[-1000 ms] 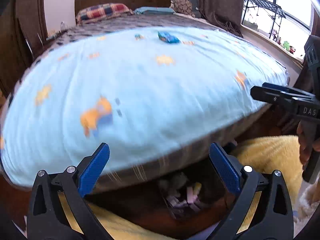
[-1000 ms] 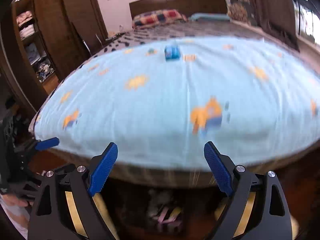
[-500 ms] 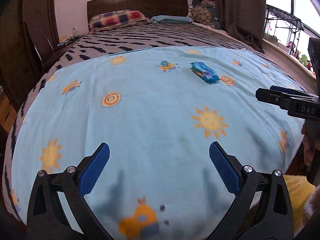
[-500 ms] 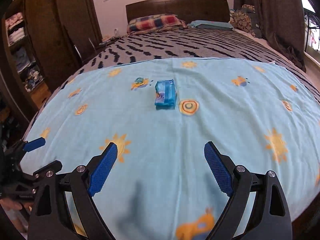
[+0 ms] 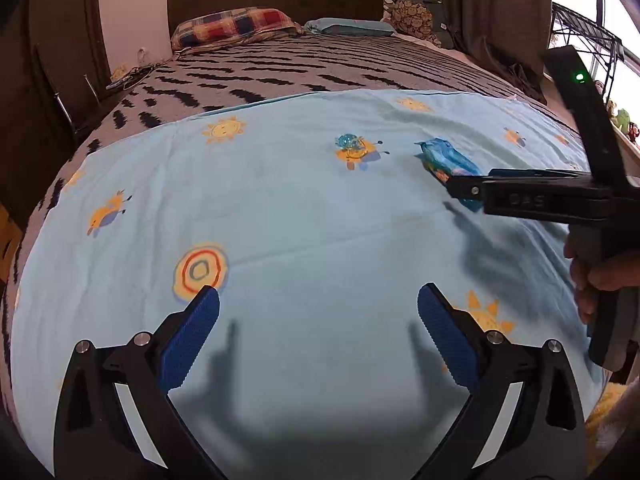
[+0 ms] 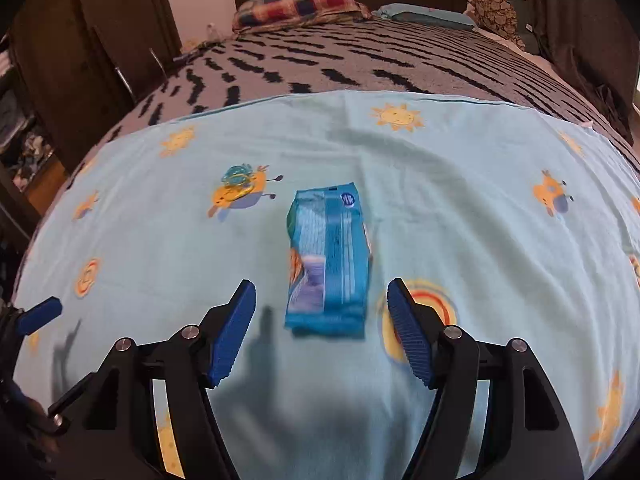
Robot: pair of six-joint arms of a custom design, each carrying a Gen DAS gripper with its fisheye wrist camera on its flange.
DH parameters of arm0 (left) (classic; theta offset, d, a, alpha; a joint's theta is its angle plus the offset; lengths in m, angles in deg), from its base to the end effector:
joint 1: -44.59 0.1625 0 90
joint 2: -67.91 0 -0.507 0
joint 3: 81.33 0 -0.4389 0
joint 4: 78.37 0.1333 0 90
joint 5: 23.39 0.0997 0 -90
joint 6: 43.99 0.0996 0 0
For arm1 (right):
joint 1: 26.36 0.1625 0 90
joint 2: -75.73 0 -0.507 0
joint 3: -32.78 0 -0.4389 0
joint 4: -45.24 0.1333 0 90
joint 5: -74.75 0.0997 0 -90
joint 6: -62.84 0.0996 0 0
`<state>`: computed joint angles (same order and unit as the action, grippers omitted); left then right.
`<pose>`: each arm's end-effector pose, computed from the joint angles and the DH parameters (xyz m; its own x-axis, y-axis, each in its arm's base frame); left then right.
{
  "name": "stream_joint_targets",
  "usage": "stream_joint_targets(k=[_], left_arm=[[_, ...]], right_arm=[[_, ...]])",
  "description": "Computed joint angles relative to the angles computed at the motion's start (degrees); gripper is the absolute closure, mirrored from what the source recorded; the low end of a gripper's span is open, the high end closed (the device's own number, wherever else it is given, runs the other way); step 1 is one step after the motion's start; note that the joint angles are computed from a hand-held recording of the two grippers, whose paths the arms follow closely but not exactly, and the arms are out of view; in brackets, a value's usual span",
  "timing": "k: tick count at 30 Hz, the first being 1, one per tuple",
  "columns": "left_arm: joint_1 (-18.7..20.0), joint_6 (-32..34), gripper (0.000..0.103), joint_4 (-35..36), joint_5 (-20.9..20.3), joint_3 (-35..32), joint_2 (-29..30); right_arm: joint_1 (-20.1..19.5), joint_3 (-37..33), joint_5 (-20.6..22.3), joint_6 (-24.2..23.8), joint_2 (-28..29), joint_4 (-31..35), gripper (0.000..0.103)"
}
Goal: Collect trash
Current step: 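Grasp the blue wipes pack with the right tool while the left tool grasps the blue bead toy, then carry the wipes pack and bead toy down to the black bin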
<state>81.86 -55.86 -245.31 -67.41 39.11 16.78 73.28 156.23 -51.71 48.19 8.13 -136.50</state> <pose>-0.3385 -0.5151 0.0913 -0.6484 0.3611 -0.6702 0.6697 0.6892 -0.2765 0.1681 -0.5469 0.2616 -0.7893 0.0000 0.6141 -0.3465 0.8255 -0.4454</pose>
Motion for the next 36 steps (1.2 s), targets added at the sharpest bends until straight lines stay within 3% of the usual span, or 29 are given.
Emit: stream_joint_targets(k=[3, 5, 12, 15, 26, 32, 34, 36], left_arm=[[0.81, 0.97, 0.009, 0.28, -0.44, -1.72, 0.99], [1.0, 1.41, 0.009, 0.53, -0.53, -2.55, 1.51], [2.25, 5.64, 0.012, -1.79, -1.45, -7.25, 4.94], [2.99, 7.61, 0.024, -2.65, -0.99, -10.4, 7.47], [7.1, 8.72, 0.047, 2.16, -4.37, -22.4, 14.82], [7.68, 9.98, 0.062, 5.31, -4.21, -25.92, 16.94], [7.71, 10.31, 0.076, 5.99, -4.16, -26.55, 17.21], [7.62, 10.39, 0.076, 6.67, -3.85, -26.85, 17.31]], right_arm=[[-0.16, -1.09, -0.4, -0.3, 1.21, -0.03, 0.035], [-0.33, -1.58, -0.92, -0.87, 1.77, -0.6, 0.055], [-1.5, -3.09, 1.22, -3.39, 1.27, -2.51, 0.061], [-2.17, -3.79, 1.8, -4.34, 0.41, -2.42, 0.061], [-4.47, -3.37, 6.64, -7.46, -3.04, -1.33, 0.061], [-4.92, -2.99, 7.85, -8.82, -3.29, -1.76, 0.061], [-4.91, -2.74, 8.04, -9.1, -3.35, -2.0, 0.061], [-4.92, -2.54, 8.17, -9.03, -3.52, -1.88, 0.062]])
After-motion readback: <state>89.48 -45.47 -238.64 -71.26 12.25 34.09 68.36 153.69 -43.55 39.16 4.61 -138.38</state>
